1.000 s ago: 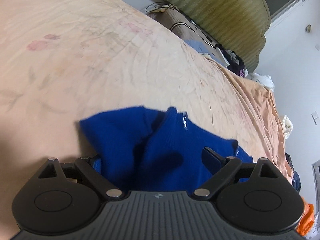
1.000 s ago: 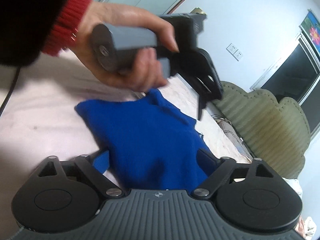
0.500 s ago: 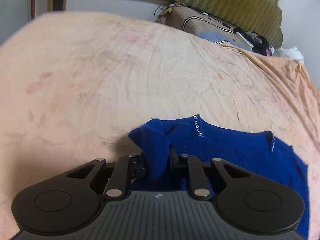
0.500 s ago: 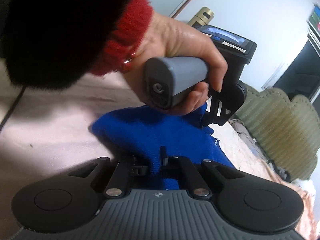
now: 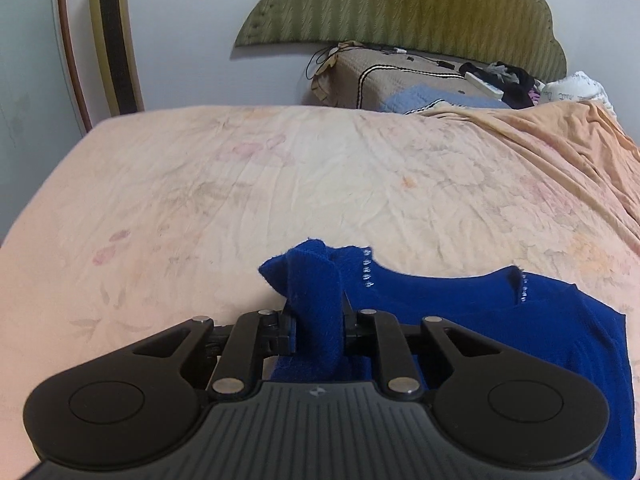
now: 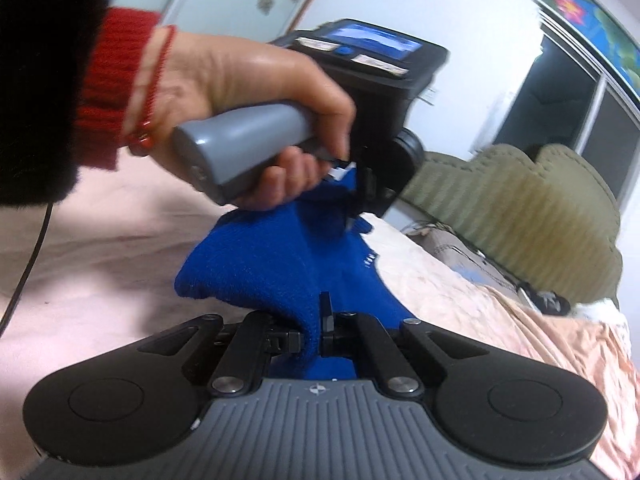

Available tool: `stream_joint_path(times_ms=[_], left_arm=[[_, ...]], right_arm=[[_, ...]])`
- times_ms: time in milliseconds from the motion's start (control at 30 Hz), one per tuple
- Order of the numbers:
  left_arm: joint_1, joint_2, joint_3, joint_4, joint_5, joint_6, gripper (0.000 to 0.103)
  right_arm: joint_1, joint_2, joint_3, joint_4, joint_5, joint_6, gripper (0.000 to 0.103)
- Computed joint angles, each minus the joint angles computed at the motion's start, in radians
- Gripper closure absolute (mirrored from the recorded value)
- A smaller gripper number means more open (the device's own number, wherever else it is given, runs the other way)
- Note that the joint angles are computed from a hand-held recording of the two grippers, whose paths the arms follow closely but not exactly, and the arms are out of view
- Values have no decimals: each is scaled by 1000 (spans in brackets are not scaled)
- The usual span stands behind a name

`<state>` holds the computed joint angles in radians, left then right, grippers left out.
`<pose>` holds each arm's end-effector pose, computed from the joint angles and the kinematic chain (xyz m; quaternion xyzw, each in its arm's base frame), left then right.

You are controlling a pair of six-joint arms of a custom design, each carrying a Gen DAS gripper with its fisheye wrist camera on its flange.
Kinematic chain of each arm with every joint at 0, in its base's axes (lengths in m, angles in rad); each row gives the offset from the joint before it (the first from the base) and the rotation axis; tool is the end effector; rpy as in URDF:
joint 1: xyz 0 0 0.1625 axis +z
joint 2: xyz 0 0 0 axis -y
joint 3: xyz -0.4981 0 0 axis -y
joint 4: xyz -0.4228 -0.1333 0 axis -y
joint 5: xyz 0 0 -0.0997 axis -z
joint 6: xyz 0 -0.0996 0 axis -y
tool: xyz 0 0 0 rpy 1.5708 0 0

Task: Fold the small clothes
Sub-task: 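Grasp the sweater edge with the left gripper while the right gripper grasps beside it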

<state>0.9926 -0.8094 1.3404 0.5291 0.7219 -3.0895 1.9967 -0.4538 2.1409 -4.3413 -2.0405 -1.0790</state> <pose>-0.1829 -0.6609 0.2028 0.1744 0.8705 -0.3259 0.3249 0.2967 -0.4405 0.0074 0.4819 -0.6903 0.4110 0.3497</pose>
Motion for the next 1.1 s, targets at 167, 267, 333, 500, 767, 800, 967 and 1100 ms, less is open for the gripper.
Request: stream_joint_path(times_ms=[167,267,333,500,767,800,967,1100], left_arm=[[-32,15,3,-3,-23,-2,86],[-51,22,5,-7,-34,0,86],[-63,29,4,-9,-39,1,86],[-94,53,-3,-18,-44,14,89],[-124,112,-29,-25,-25,23,92],[-127,120,-36,-20,-21,23,92],[-144,159,-67,-6,-7,23,92],[-157,195,-100,13,11,18,92]], right_arm=[[-27,-29,43,-36,14,32,100],[-33,-36,76,-66,9,59,100],[-36,-36,100,-98,10,76,100],[-56,-45,141,-157,15,119,101],[-117,-93,186,-180,39,174,101],[-123,-96,193,-187,42,179,101],[-152,-116,224,-226,52,203,101],[-181,-137,248,-251,56,223,101]])
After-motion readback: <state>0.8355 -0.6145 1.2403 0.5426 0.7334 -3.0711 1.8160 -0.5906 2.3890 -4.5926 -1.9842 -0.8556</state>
